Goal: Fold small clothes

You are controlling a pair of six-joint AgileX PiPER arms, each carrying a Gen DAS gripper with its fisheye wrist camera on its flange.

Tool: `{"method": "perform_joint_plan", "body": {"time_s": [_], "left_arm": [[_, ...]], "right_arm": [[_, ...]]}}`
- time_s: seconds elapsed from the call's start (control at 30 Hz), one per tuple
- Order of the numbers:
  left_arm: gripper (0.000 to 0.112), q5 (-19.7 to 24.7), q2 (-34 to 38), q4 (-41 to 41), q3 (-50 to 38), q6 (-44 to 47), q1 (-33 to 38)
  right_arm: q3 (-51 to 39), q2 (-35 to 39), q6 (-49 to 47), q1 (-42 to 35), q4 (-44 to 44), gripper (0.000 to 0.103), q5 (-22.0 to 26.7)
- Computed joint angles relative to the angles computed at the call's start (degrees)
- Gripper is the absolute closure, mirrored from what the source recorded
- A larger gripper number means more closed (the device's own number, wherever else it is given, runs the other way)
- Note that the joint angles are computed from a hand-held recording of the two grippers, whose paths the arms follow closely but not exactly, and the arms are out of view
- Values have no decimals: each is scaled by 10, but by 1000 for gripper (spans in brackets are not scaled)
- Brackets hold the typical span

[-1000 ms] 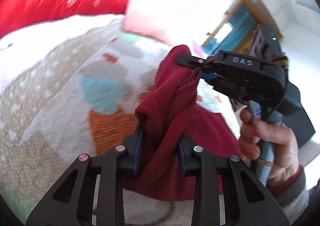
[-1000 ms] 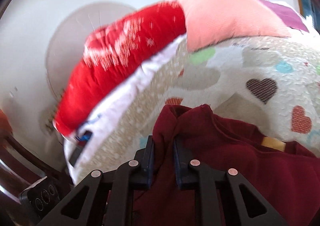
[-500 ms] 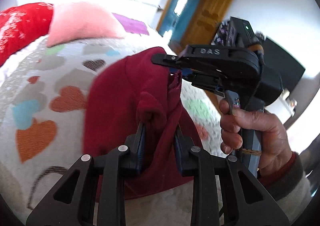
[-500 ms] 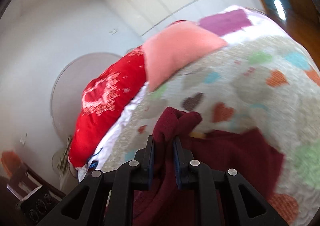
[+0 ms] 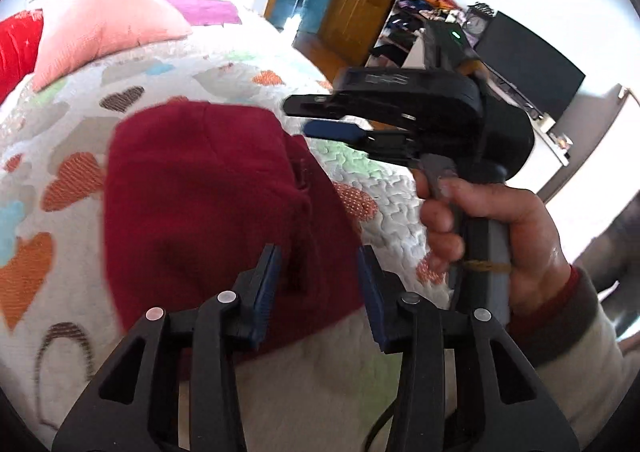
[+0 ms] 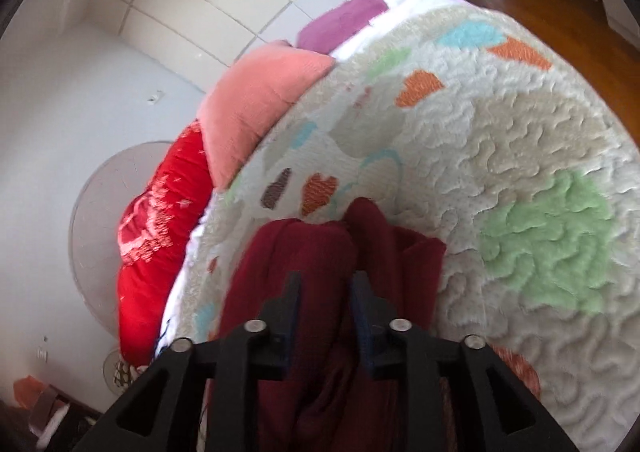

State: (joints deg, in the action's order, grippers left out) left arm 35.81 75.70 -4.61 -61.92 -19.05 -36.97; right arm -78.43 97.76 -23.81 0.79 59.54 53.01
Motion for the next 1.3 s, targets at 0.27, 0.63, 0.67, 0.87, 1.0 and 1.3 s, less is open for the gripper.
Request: {"method": "perform_joint_plan", "body": {"time_s": [0.27,0.63,0.67,0.87,1.0,1.3], "left_arm": [[65,10,-72,122,61,-63,52],[65,-41,-16,123,97,-77,38],[65,-34,-14,118,90,-72,40],[65,-19,-51,54,65,-14,78],[65,-24,-33,41,43,-7,88],[64,-36,40,199,45,-156,32]], "right_arm": [[71,-88,-3,25,-21,40,39],[101,-48,-15,79,10,36,-19],[96,-44,-19,90,4,40,-33],[118,-87,-54,88,-10,74,-66],[122,-127,-46,68,-60,75,-63],[128,-99,-22,51,-104,71,-73]]}}
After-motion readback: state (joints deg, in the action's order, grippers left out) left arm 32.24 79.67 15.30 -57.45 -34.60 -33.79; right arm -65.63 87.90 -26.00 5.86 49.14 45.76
